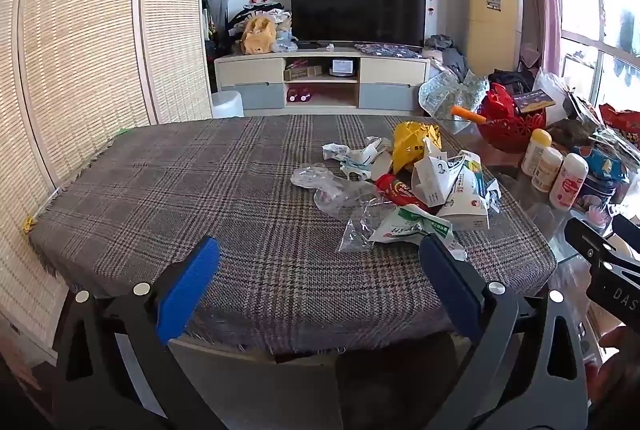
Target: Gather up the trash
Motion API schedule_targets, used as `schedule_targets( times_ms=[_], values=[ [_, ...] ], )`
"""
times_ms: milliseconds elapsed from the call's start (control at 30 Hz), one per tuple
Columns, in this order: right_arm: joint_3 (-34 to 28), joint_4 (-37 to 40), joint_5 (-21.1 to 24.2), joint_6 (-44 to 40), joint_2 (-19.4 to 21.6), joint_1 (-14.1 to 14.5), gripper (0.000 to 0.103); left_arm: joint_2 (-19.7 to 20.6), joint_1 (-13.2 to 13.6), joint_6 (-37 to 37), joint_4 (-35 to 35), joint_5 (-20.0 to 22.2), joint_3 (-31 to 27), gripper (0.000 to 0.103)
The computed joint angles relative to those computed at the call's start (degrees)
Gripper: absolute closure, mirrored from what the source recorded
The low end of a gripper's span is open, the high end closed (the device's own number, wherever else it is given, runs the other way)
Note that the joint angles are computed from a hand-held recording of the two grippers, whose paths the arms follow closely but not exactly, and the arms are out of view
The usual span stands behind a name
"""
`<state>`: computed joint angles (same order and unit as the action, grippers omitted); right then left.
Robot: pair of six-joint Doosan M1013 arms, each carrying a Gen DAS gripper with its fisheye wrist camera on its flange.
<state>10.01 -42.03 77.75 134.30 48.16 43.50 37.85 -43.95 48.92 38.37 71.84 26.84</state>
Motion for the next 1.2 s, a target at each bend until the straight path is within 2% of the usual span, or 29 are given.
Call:
schedule_targets(
  times_ms=[767,800,1200],
  values=[
    [1.45,0.23,-0.64,1.12,-0.63,0.06,0.003,0.13,-0.35,0.79,0.60,-0.72,-0.05,0.008],
    [-0.28,0.56,0.11,0.33,0.02,-0.06,0.003,0.05,-0.37,0.76,0.62,-0.81,0.10,0.008],
    [2.37,0.31,-0.76,1.47,-1.15,-0.11,0.003,0.13,-0.35,0.62,0.33,-0.73,0.09,0.008]
  ],
)
